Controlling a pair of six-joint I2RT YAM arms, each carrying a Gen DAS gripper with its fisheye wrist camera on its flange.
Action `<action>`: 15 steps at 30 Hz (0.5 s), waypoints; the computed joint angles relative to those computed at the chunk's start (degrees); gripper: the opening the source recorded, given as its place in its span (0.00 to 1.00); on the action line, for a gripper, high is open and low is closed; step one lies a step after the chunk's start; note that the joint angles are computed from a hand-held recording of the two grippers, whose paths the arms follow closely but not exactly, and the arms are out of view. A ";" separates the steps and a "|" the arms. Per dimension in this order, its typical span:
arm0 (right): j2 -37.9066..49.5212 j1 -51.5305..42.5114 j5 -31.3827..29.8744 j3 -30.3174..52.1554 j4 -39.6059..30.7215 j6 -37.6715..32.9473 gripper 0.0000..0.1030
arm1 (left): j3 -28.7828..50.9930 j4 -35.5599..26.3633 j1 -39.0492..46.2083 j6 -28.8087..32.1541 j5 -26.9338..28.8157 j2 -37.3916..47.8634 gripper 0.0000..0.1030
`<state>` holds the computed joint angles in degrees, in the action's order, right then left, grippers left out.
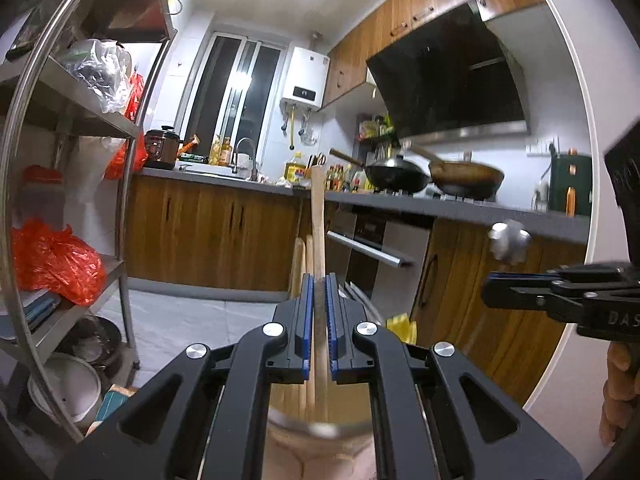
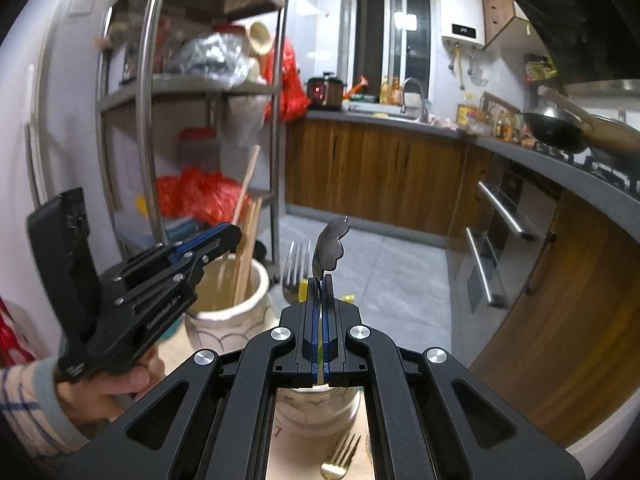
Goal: Organize utensils
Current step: 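Lift and carry the chopstick and silver spoon over the ceramic pot, then release the chopstick into the larger pot while the right tool releases the spoon into the smaller pot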
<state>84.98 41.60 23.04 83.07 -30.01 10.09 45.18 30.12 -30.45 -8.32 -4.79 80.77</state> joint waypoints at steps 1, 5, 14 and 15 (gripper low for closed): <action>0.87 0.08 -0.06 0.34 -0.05 -0.08 0.02 | -0.25 -0.09 -0.35 0.47 -0.53 0.09 0.06; 3.34 0.58 0.53 1.24 -0.16 -0.50 0.03 | -0.63 -0.73 -0.99 0.91 -1.75 0.00 0.06; 6.21 0.56 0.17 1.98 0.61 -0.17 0.03 | 0.38 -3.06 -0.98 0.97 -3.87 0.00 0.06; 6.30 0.62 0.20 1.75 1.21 -0.33 0.03 | 0.38 -3.27 -0.91 0.84 -4.02 -0.10 0.06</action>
